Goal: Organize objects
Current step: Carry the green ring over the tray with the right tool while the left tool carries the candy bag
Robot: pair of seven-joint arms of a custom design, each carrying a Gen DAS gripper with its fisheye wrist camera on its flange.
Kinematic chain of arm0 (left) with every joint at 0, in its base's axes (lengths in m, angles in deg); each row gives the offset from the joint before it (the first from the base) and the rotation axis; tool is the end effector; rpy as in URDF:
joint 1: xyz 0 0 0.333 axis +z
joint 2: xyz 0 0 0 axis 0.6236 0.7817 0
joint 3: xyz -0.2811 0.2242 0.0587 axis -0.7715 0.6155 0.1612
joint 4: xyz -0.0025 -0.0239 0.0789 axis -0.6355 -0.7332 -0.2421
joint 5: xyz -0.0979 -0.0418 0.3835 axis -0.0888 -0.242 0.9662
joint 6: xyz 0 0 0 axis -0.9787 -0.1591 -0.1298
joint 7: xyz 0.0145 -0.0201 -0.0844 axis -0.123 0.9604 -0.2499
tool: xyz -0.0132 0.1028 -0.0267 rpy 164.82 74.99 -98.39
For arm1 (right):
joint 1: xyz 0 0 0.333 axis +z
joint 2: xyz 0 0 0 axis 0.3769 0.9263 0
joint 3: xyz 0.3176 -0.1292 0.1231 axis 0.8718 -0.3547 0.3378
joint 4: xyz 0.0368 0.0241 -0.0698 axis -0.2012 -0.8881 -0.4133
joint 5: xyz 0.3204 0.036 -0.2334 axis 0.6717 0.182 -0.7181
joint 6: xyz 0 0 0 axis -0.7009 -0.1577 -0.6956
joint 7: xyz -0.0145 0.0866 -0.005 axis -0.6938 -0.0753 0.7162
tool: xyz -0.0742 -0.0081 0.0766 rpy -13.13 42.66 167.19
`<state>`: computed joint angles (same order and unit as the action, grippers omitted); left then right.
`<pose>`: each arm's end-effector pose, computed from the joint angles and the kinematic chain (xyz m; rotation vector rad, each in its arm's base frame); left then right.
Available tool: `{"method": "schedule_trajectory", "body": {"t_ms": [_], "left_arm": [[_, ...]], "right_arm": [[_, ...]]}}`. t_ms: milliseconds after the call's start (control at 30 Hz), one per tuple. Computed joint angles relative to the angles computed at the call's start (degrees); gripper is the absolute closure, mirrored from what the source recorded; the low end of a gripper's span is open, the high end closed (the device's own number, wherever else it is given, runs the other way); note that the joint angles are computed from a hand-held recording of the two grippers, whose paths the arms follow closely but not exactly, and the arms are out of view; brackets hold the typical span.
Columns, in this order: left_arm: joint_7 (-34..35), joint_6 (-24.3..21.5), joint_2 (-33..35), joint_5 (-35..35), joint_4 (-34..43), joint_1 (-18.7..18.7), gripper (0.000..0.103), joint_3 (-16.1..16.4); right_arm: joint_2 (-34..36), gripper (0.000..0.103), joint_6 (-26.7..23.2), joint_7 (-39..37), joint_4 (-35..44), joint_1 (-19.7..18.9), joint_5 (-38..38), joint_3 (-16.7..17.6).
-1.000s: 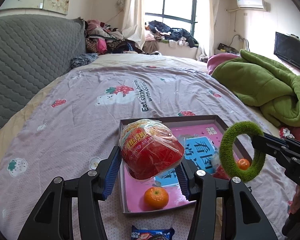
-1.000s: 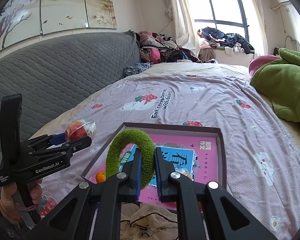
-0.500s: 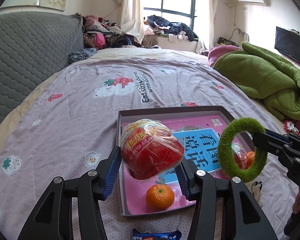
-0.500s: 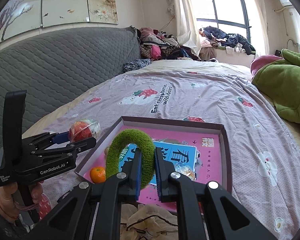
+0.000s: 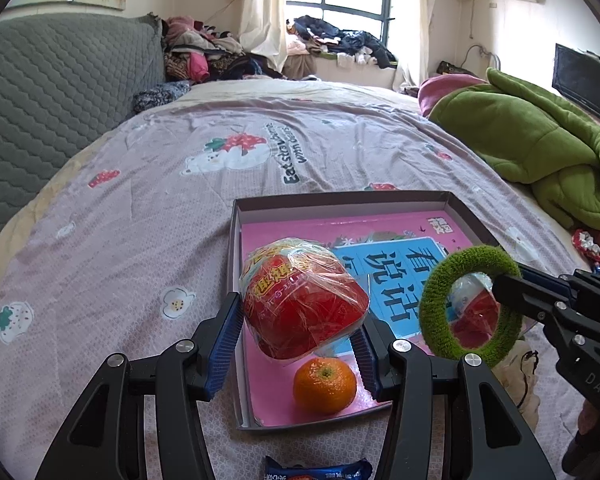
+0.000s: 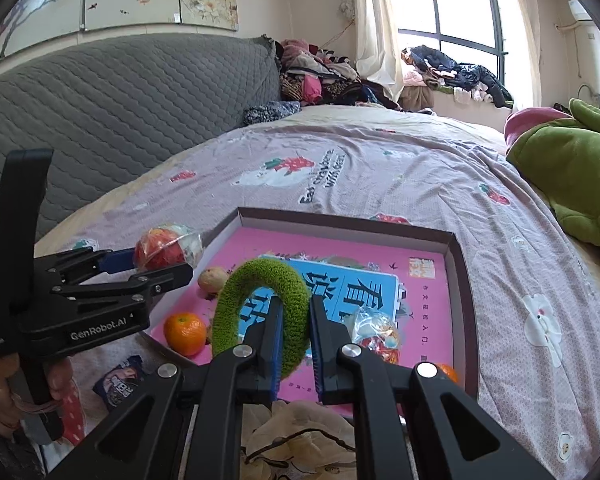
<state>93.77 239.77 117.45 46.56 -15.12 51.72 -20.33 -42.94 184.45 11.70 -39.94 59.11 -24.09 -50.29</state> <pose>0.7161 -0.1933 0.3850 -1.2971 2.2345 -1.0393 0.6627 0.1327 0.3899 -1.5663 1.7495 -0.7817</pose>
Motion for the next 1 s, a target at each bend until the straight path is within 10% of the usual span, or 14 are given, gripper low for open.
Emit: {"method": "schedule_trajectory", "body": {"t_ms": [500, 1000], "left_arm": [[0.12, -2.45, 1.01, -1.37, 1.87, -3.04, 0.049, 3.28], [0.18, -2.64, 1.48, -1.68, 2.4, -4.09, 0.049, 4.36]], "right_arm": [[2.51, 0.09, -4.57, 6.57, 1.93, -1.26, -5.78, -0.4], [6.04, 0.089, -10.26, 17.89, 3.05, 5.25, -15.49, -9.84]]}}
